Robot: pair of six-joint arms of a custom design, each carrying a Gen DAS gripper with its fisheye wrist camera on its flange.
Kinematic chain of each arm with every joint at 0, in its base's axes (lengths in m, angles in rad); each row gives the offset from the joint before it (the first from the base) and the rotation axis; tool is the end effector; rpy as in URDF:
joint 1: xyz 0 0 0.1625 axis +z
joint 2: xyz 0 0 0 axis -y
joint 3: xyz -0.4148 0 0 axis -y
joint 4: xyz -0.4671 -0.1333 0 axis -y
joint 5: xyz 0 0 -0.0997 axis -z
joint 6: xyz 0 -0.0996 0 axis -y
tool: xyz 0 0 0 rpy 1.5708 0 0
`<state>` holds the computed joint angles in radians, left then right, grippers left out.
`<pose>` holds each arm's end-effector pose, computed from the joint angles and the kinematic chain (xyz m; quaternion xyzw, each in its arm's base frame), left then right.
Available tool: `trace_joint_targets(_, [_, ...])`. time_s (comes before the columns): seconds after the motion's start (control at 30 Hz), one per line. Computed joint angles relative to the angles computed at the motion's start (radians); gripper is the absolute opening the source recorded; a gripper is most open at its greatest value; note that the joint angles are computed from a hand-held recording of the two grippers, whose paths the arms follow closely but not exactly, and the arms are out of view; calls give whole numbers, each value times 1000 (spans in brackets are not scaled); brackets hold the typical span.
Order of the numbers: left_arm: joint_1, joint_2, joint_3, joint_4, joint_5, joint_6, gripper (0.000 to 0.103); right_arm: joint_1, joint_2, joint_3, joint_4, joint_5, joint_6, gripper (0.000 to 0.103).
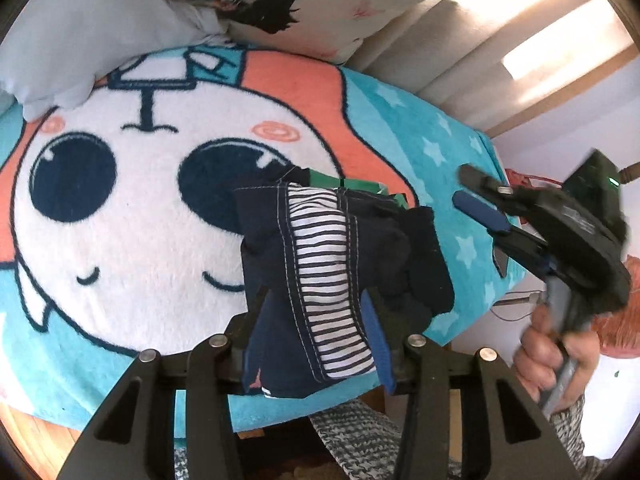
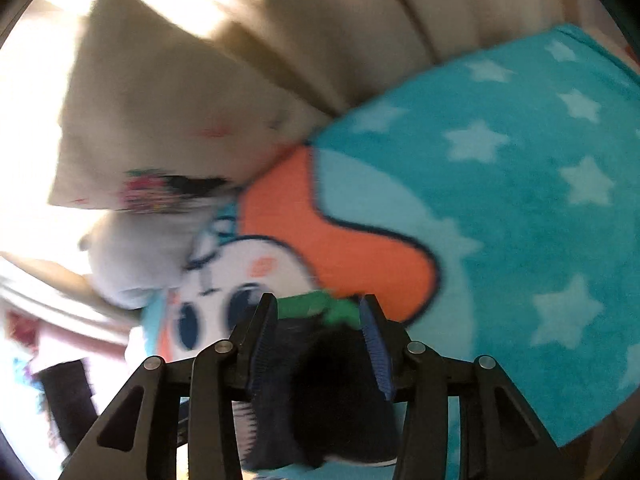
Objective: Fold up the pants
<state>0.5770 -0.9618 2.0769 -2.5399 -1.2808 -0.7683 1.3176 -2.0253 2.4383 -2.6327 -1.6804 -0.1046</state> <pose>-0.3539 -0.4234 -0.0256 0.1215 0.9794 -0.0652 0.1474 0.0221 -0.4034 0.3291 -0.0877 -0.9425 0.3040 0.1077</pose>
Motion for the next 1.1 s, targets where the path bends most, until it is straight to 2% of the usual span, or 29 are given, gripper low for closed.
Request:
trace_joint_targets(0.07, [3, 13, -7, -3, -9, 12, 44, -37, -35, 14, 59, 154, -41, 46])
trace_joint_targets(0.1, [3, 24, -15, -1, -18, 19, 44, -49, -38, 17, 89, 208, -58, 46])
trace_joint_targets(0.17, [0, 38, -22, 6, -29, 33, 44, -48, -20, 15, 122, 233, -74, 46])
trace_joint_targets(0.3, [-8, 49, -28, 16, -36, 58, 44, -23, 22, 9, 139, 97, -60, 46])
trace_joint_targets(0.33, [-7, 47, -25, 10, -36, 61, 44, -18, 28, 10, 134, 33, -55, 46])
trace_joint_targets(0.43, [5, 34, -15, -11, -20, 47, 44, -26, 24, 26, 112, -98, -73, 46])
trace_joint_targets(0.47, [8, 33, -12, -14, -13, 39, 44, -31, 21, 29, 116, -115, -78, 46])
trace_joint_targets(0.53, [22, 33, -14, -10, 0, 18, 44, -53, 13, 37, 116, -99, -87, 46])
trace_joint_targets(0.6, [32, 39, -13, -9, -4, 6, 44, -42, 26, 35, 99, -127, -102, 46])
trace_joint_targets(0.77, [23, 69, -7, -3, -36, 4, 44, 49, 31, 19, 26, -233, -120, 46])
trace_joint_targets(0.83, [24, 80, 0, 3, -61, -13, 44, 88, 42, -10, 20, -216, -145, 46])
trace_joint_targets(0.9, [28, 83, 11, -5, -74, -32, 44, 115, 85, -55, 63, -164, -163, 46])
trace_joint_targets(1.0, [35, 74, 33, -49, -84, -46, 44, 145, 225, -150, 161, -83, -235, 46])
trace_joint_targets(1.1, [43, 64, 58, -92, -98, -64, 44, 201, 373, -211, 185, -178, -303, 46])
